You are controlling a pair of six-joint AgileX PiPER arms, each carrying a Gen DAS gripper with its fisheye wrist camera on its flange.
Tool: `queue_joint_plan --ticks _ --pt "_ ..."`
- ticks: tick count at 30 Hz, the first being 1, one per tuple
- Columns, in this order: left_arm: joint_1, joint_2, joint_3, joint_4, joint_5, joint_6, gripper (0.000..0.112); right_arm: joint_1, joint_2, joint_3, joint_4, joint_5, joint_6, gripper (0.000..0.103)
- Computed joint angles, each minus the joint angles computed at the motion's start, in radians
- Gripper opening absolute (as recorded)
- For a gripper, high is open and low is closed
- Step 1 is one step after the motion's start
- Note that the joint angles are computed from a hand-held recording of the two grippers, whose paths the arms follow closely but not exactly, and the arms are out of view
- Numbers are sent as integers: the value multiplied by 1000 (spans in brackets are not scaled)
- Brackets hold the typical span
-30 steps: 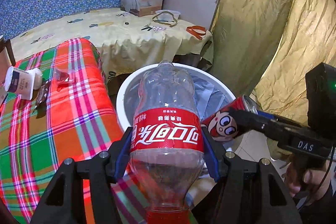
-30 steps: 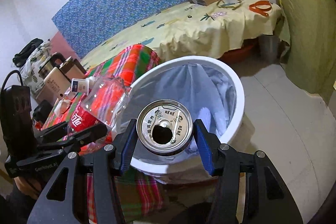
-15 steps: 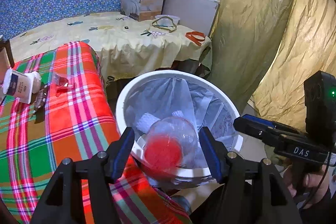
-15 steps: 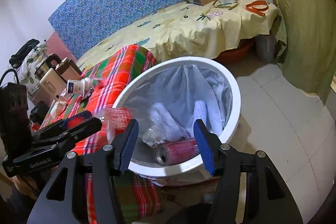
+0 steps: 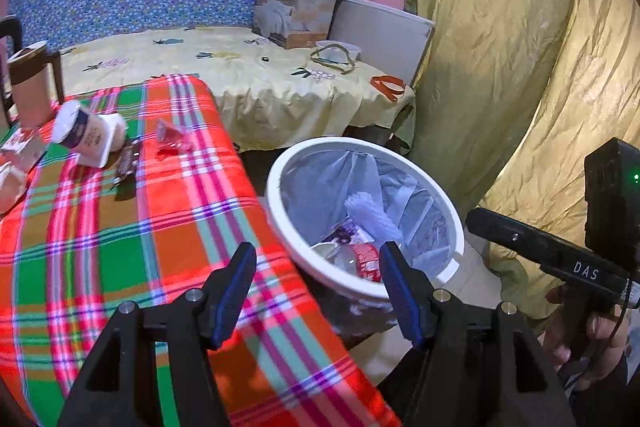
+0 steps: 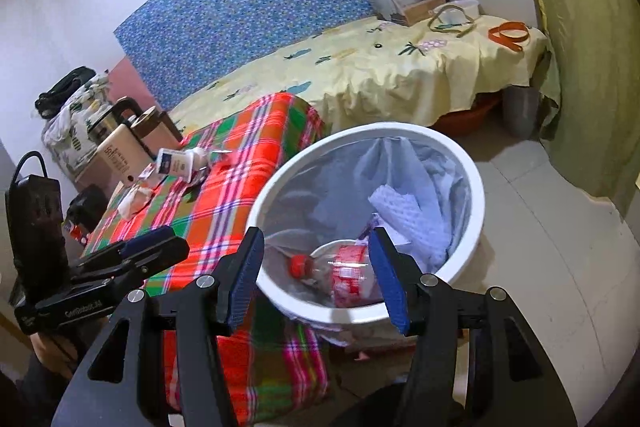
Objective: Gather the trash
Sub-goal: 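Move both grippers back to the table toward the tissue and yogurt tub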
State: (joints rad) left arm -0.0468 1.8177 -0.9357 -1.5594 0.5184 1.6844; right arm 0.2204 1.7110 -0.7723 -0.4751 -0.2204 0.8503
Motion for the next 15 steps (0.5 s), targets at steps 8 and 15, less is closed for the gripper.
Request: queue_joint_plan --ticks 8,15 --pt "76 -46 73 -63 3 72 66 52 -1 -13 -3 -8 -11 56" --pt "150 -59 119 -115 -7 145 66 117 40 -65 -3 20 -2 56"
